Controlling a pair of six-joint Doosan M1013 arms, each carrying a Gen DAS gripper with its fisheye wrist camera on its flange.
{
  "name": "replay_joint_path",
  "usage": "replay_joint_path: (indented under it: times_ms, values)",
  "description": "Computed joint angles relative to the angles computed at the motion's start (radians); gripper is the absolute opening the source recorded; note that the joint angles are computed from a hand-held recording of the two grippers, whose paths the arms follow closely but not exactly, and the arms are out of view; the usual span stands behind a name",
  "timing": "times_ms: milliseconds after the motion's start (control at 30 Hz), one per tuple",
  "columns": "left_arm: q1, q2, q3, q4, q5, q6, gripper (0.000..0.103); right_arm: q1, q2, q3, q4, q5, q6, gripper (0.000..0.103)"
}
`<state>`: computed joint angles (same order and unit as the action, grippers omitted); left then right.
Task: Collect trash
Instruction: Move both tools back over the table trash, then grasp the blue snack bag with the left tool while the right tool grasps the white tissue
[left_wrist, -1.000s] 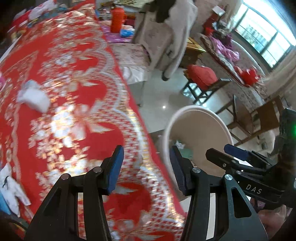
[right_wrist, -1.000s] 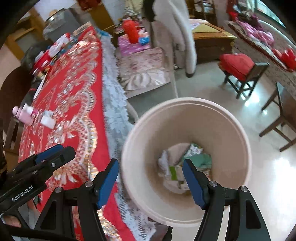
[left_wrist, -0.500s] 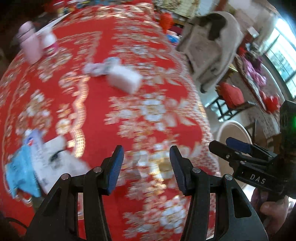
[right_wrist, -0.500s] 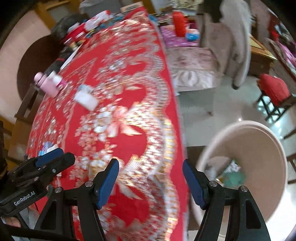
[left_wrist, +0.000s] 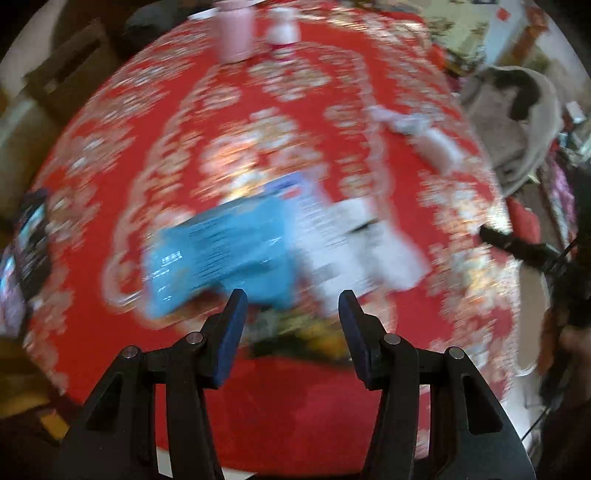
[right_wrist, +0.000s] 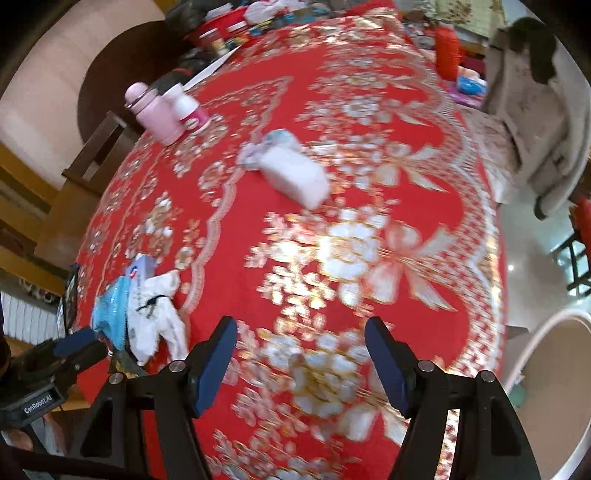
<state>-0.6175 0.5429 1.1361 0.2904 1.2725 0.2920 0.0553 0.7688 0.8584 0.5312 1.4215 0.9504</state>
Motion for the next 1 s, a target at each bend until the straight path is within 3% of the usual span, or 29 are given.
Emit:
replay_joint_path:
  times_ms: [200,500,767,900,1000]
  values:
    - [0.02,-0.058,0.126,-0.05,0.039,-0.101,0.05,0.032,0.002,0.001,0.003,0.02,-0.024,0.069]
    - [0.089,-0.06,0.176,-0.071,-0.044,-0.097,0.049,0.065,-0.006,0.017,-0.014,0.03,-0.04,0.07]
    - [0.188,-0.037,0.145,-0.062,-0.188,-0.021,0.049,0.066,-0.007,0.026,-0.033,0.01,0.024,0.071]
    - [0.242,-0.029,0.138,-0.138,-0.301,0.044,0.049,0.069,-0.006,0.031,-0.023,0.0,0.057,0.072]
    - [0.259,-0.026,0.123,-0.182,-0.343,0.077,0.05,0.071,-0.009,0.036,-0.004,0.005,0.064,0.072]
